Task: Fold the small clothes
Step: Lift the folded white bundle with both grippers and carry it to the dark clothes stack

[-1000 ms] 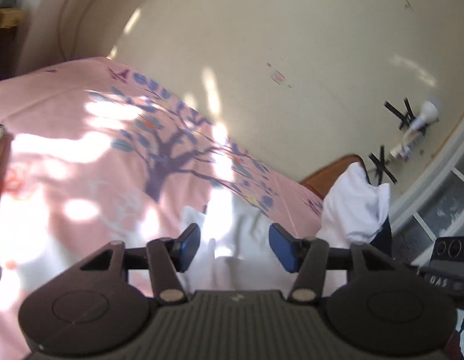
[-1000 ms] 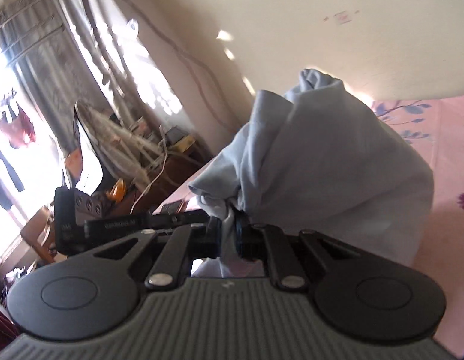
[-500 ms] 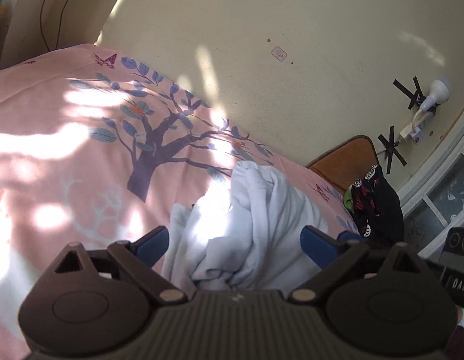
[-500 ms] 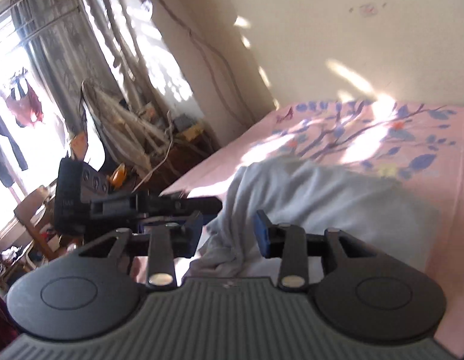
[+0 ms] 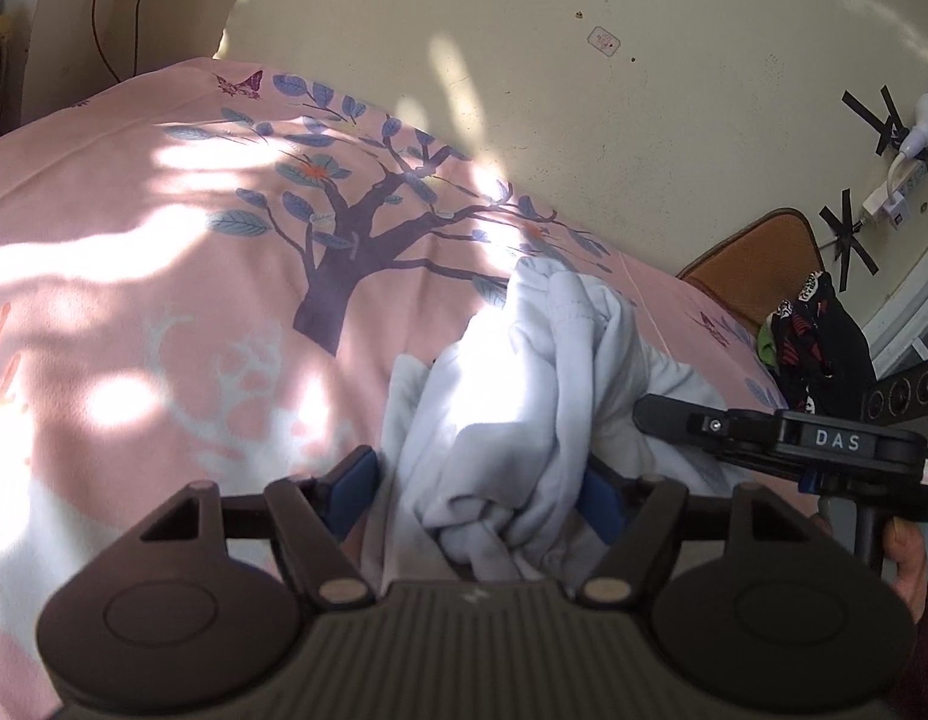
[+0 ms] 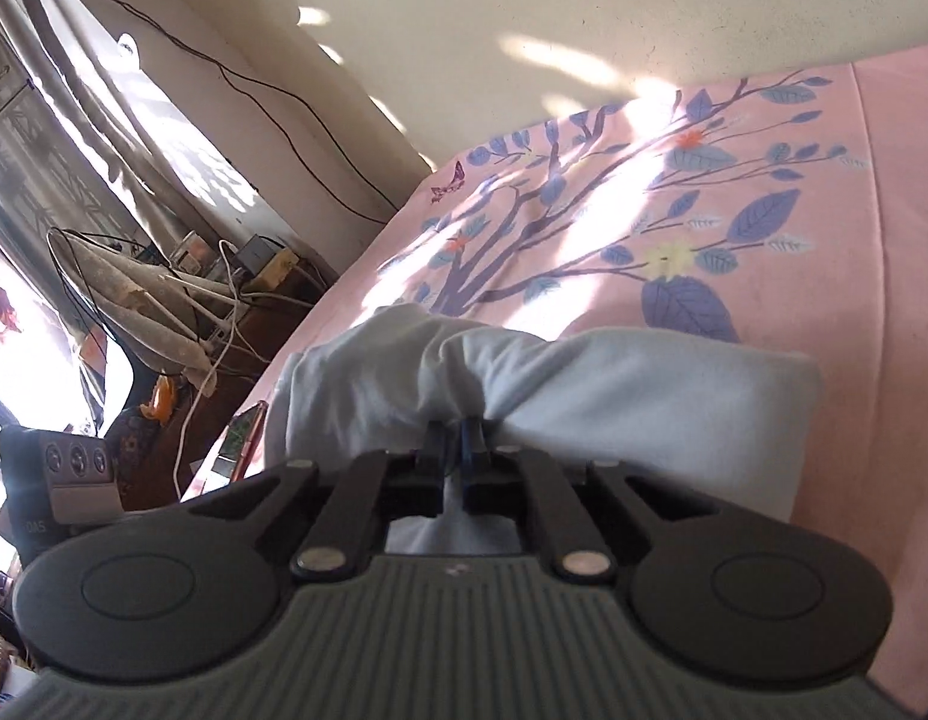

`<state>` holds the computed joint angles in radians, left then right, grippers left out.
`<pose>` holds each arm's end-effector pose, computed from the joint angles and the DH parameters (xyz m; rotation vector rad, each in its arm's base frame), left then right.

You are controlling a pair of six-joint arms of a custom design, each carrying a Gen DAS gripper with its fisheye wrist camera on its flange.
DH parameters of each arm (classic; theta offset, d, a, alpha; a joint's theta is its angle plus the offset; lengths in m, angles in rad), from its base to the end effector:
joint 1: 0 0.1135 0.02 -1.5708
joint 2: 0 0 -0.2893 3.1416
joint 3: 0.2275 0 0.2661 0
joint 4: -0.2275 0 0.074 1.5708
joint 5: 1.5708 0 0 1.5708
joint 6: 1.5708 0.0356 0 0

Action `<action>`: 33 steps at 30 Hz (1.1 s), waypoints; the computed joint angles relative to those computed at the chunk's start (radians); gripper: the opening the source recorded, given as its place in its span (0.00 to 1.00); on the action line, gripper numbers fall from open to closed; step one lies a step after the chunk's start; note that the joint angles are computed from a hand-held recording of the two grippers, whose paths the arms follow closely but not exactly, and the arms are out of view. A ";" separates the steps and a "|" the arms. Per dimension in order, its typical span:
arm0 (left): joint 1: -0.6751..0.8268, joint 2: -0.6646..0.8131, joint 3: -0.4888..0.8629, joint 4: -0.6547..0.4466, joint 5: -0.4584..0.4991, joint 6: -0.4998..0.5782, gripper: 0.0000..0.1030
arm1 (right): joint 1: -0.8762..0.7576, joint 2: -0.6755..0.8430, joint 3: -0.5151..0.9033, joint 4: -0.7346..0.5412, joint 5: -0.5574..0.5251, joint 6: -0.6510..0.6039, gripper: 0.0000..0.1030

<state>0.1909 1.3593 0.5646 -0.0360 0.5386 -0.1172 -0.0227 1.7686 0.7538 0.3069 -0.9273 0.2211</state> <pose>0.2531 0.0303 0.1762 -0.1105 2.3302 -0.6066 0.3377 0.0208 0.1466 -0.2269 2.1666 1.1531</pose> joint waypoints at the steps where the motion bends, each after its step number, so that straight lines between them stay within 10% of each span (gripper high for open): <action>1: -0.002 0.004 0.013 -0.023 0.006 0.004 0.78 | -0.034 -0.026 -0.036 0.033 -0.033 0.015 0.13; 5: 0.019 0.017 0.032 -0.078 0.085 0.031 1.00 | -0.221 -0.134 -0.204 0.206 -0.117 0.094 0.61; 12: 0.078 0.072 0.052 -0.082 0.231 -0.047 1.00 | -0.286 -0.133 -0.154 -0.248 -0.100 -0.230 0.61; 18: 0.018 0.008 -0.006 -0.031 0.151 -0.074 0.95 | -0.094 -0.086 -0.175 0.001 -0.040 -0.107 0.58; 25: -0.112 0.062 0.070 -0.021 0.107 -0.186 0.46 | -0.109 -0.128 -0.179 0.136 0.027 -0.080 0.18; 33: -0.569 0.415 0.663 -0.003 -0.036 -0.226 0.44 | -0.541 -0.105 0.009 0.269 -0.050 -0.070 0.18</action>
<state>-0.3785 1.7748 1.2281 -0.0385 0.5022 -0.3433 -0.5640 1.6632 0.7626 0.5761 -0.9771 0.1515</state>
